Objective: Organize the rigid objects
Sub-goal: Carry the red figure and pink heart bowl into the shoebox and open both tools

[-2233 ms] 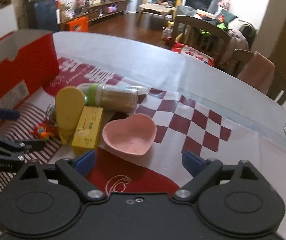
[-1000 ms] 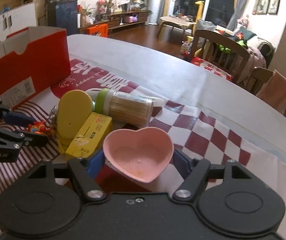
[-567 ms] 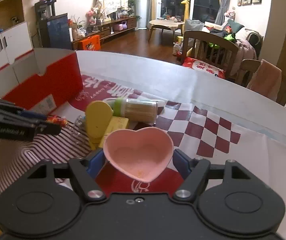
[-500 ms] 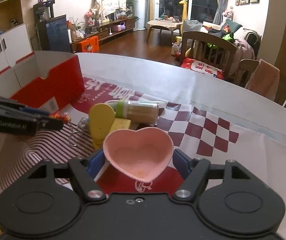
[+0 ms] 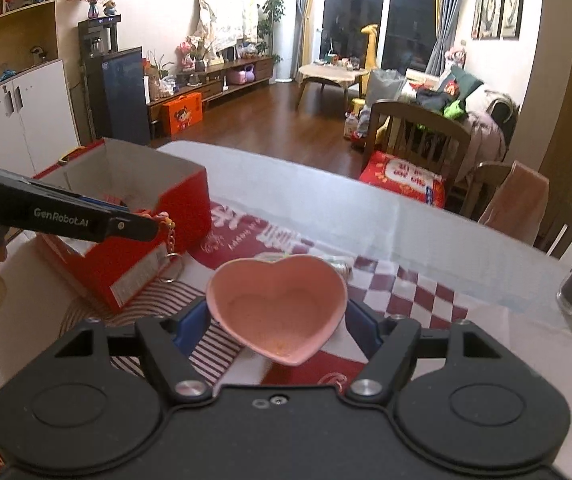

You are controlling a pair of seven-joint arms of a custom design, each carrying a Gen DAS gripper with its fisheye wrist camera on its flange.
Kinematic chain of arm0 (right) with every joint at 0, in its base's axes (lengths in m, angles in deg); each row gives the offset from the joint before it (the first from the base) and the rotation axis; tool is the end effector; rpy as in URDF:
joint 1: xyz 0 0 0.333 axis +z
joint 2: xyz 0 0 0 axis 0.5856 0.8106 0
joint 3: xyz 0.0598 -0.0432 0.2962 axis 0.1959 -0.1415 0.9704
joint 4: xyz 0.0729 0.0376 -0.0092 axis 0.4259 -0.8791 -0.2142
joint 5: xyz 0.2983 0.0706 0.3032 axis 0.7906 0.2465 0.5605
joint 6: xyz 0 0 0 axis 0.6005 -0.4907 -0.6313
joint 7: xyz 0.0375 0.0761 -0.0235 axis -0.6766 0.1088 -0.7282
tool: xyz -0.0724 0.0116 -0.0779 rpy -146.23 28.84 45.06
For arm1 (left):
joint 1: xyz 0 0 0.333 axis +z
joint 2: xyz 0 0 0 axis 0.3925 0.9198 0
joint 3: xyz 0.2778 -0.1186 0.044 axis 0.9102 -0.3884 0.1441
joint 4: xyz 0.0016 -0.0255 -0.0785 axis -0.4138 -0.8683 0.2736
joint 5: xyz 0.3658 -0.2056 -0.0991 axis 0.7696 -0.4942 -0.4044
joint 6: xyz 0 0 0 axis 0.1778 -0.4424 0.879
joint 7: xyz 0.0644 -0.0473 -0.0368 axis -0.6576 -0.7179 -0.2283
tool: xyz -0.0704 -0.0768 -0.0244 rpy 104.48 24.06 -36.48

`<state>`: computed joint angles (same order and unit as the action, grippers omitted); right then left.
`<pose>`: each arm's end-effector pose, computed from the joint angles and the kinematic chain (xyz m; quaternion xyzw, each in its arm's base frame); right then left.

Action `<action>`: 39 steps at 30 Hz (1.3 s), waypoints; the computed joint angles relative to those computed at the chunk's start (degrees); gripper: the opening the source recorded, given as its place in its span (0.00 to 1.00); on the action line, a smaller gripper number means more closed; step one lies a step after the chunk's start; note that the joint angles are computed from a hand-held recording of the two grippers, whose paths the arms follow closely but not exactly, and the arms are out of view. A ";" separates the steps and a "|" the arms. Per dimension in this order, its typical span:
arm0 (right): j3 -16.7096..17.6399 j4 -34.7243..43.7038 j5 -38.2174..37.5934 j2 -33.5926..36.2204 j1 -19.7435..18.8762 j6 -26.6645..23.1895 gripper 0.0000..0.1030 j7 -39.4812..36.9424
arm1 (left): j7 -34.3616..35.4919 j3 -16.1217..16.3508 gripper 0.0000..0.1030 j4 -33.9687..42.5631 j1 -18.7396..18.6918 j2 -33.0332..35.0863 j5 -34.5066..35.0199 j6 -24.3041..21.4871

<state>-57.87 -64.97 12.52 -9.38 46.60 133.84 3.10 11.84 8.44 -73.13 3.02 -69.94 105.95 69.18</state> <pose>0.6341 0.1417 0.4669 -0.8336 0.3685 -0.1962 0.3617 0.5944 -0.3378 0.4456 -0.7083 0.5796 -0.3294 0.2321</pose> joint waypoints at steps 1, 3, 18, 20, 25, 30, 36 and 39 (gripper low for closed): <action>0.17 -0.28 -0.89 -0.40 0.40 0.50 0.71 1.25 | 0.24 0.08 0.36 -0.70 0.25 -0.69 -0.07 0.51; 0.40 -0.51 -2.46 -0.97 1.16 0.83 0.71 3.28 | 0.97 0.12 0.36 -2.66 1.11 -2.61 -0.39 1.71; 3.08 0.13 -15.02 -0.53 7.95 6.89 0.71 20.14 | 9.54 -2.19 0.36 -17.88 12.14 -16.43 -4.08 9.57; 3.44 0.80 -16.85 0.10 8.55 7.30 0.71 22.43 | 11.49 -2.55 0.36 -19.82 13.74 -18.17 -5.64 10.40; 4.20 3.27 -22.26 2.58 9.87 7.88 0.71 28.05 | 16.59 -3.35 0.36 -23.27 17.68 -21.20 -8.86 11.84; 4.63 6.89 -28.19 5.91 11.01 7.38 0.71 34.06 | 22.59 -3.45 0.36 -25.58 20.70 -22.77 -12.77 12.54; 4.49 12.84 -34.88 11.36 12.53 4.85 0.71 40.51 | 30.45 -2.54 0.36 -26.19 23.05 -21.90 -17.16 12.07; 3.67 16.66 -38.98 14.85 13.79 3.31 0.71 44.53 | 35.29 -1.38 0.36 -24.95 22.92 -19.68 -20.72 11.27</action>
